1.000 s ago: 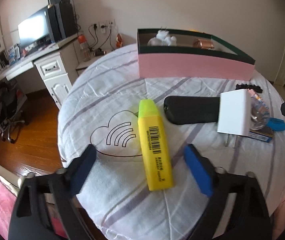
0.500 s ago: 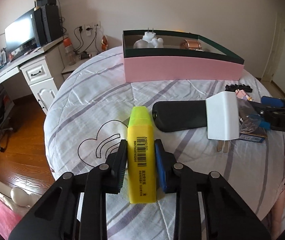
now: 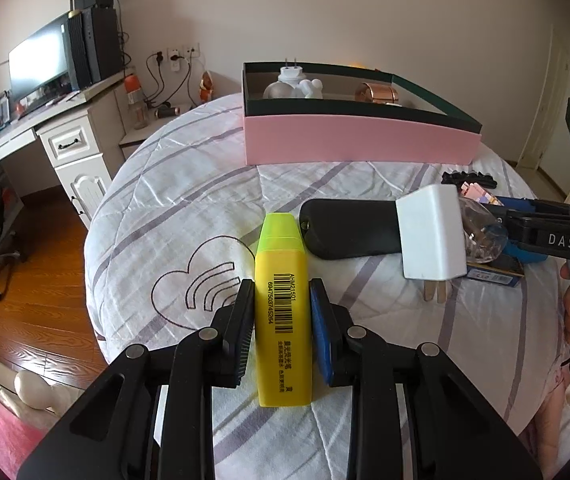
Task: Organize rigid objects
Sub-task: 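Grasp the yellow highlighter with the left gripper while the right grasps the block donut, then place the highlighter and block donut into the pink box, opening both grippers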
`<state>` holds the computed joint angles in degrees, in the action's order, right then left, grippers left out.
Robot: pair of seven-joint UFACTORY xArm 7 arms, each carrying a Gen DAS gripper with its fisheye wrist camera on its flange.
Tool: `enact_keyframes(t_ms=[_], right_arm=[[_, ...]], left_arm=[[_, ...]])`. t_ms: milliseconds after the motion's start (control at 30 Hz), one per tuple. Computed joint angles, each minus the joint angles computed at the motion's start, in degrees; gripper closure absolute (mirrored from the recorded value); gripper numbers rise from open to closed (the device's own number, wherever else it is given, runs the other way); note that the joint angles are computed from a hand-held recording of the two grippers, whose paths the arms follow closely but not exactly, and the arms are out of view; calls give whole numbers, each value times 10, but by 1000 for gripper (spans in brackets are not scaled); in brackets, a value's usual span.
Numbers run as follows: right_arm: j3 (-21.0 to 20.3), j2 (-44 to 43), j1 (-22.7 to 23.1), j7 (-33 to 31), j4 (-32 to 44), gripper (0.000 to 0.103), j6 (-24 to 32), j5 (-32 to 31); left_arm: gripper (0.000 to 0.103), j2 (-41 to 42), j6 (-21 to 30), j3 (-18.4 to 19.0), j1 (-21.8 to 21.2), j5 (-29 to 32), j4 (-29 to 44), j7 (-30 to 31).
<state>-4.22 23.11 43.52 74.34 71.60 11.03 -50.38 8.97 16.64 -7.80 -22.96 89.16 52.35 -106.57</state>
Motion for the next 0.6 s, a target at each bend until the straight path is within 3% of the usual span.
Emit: enact_keyframes(t_ms=[267,400,600], right_arm=[[-8,-33,9,67,-20,40,22,-66],[8,-53,-3,101,-26,40,37,-109],[40,-84,-24,133,-31,40,60,-164]], left_arm=[[76,-28,16,-8,-2,-8,-17,0],[76,-48,67,-19,-12,-42,-19,26],[76,-76,101,-34,-20,-53,-21,40]])
